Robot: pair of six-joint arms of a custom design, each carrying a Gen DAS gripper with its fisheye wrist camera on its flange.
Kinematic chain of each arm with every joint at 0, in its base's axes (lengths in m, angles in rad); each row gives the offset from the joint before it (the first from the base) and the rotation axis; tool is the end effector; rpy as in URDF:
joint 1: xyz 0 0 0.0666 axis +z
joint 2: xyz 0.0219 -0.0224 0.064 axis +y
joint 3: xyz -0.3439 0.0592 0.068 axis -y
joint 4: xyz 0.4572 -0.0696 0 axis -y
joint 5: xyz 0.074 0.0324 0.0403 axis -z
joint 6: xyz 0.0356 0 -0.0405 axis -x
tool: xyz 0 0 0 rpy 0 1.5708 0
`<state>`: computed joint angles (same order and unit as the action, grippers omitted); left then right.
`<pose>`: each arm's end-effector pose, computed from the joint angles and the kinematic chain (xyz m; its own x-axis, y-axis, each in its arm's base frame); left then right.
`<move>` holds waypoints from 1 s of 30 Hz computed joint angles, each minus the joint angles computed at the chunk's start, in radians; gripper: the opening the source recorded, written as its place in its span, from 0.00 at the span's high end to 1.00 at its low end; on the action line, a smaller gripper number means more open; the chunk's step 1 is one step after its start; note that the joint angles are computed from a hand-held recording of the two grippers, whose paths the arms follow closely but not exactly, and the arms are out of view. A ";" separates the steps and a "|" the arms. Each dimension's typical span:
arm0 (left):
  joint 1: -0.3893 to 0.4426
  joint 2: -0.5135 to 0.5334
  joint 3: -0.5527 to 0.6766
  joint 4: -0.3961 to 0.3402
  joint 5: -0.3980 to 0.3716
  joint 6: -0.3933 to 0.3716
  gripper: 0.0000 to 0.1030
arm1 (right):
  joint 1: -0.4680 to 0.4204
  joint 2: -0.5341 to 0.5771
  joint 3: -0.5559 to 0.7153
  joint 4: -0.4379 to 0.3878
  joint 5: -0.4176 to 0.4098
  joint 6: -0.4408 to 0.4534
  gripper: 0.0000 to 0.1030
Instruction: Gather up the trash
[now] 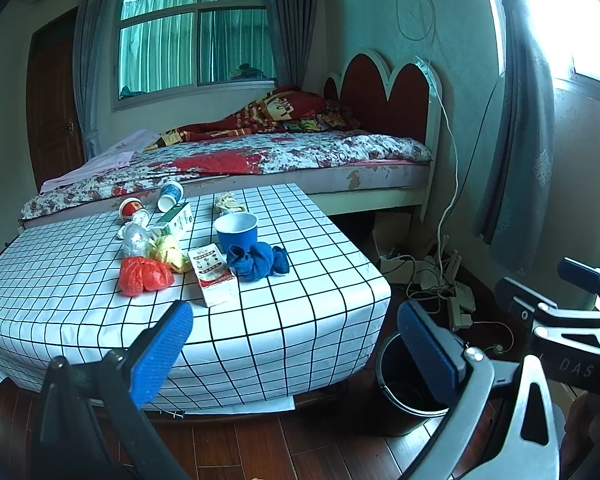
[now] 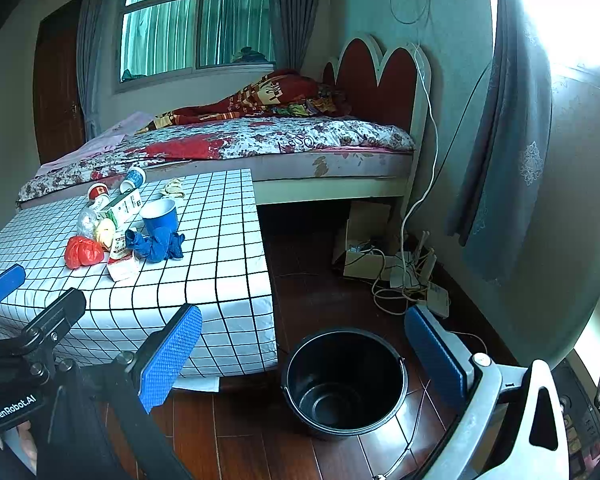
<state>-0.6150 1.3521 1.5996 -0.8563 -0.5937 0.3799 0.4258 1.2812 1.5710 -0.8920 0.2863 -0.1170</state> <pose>0.4537 -0.2966 0.5337 -0.4721 -0.0428 -0.8805 -0.0772 0.9970 -0.0071 0.4743 0.2036 0.5488 -0.5339 -0.1192 -0.8371 -0.1228 0.9904 -0.0627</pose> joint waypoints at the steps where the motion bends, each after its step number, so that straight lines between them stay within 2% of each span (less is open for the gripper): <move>1: 0.000 0.000 0.000 0.000 0.000 0.000 0.01 | 0.000 -0.001 -0.001 0.000 0.001 0.000 0.01; 17: 0.003 -0.003 -0.007 -0.001 0.004 0.005 0.01 | 0.005 0.006 0.004 -0.003 0.001 0.000 0.01; 30: 0.035 -0.024 -0.039 -0.015 0.020 0.050 0.01 | 0.013 0.022 -0.001 -0.002 -0.038 0.011 0.01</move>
<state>-0.5798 1.3286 1.5602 -0.8711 -0.5735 0.4301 0.4387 1.3028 1.5697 -0.8941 0.2480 -0.1057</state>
